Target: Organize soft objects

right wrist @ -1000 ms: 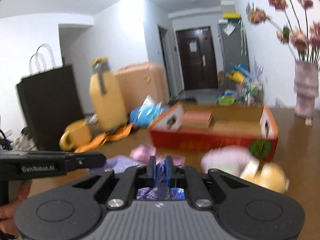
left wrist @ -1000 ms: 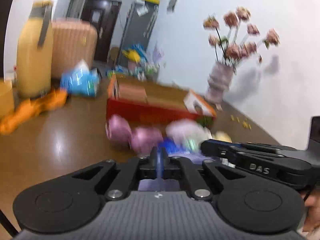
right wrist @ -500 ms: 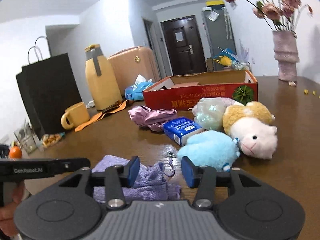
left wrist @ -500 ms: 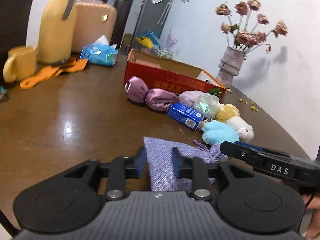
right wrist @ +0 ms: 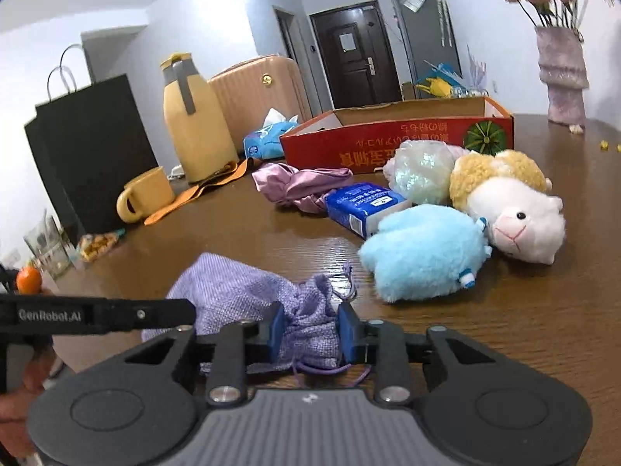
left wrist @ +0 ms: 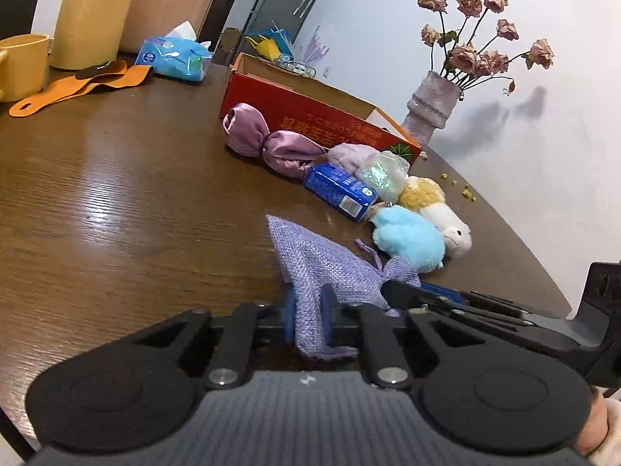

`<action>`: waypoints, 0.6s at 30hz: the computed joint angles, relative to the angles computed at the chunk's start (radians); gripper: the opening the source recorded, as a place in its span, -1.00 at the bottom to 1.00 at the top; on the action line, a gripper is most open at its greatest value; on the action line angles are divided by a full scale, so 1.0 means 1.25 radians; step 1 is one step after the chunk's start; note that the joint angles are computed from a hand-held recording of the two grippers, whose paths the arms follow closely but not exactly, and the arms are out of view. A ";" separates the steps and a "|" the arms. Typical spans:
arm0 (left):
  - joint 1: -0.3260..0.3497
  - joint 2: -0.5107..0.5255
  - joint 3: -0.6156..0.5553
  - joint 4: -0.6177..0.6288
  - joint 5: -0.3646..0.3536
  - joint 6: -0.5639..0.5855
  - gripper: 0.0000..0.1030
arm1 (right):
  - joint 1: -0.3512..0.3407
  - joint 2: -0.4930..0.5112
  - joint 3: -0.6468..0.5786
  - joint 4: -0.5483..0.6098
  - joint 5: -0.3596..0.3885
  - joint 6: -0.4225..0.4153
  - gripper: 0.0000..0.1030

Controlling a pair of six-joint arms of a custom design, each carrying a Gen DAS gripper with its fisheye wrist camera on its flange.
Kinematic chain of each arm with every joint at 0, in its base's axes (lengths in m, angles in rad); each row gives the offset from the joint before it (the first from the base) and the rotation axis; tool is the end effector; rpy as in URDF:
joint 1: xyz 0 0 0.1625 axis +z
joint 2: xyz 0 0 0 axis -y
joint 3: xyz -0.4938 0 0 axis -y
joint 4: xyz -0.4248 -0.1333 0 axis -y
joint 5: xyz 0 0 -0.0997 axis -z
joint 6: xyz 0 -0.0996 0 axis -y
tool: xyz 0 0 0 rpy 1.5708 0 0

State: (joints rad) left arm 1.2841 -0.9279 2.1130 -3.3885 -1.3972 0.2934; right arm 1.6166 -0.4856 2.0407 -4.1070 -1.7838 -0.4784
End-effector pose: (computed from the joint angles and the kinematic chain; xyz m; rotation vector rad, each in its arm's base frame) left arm -0.0237 -0.6126 0.1440 0.7312 2.7312 -0.9242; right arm 0.1387 -0.5740 -0.0030 0.5022 -2.4145 1.2279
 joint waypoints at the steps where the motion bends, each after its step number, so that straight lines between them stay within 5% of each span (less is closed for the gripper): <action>1: -0.001 0.002 0.000 -0.004 0.000 0.004 -0.80 | 0.000 0.000 0.000 0.000 -0.001 -0.001 -0.48; 13: -0.020 0.004 -0.031 0.005 -0.005 0.037 -0.88 | 0.010 -0.018 -0.007 -0.007 0.002 -0.004 -0.80; 18: -0.057 0.037 -0.172 0.063 -0.040 0.073 -0.88 | 0.026 -0.075 -0.076 0.043 0.033 -0.052 -0.81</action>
State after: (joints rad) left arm 1.2132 -0.8815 1.8980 -3.3094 -1.4471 0.3842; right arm 1.6495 -0.5787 1.9457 -4.0527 -1.7422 -0.5439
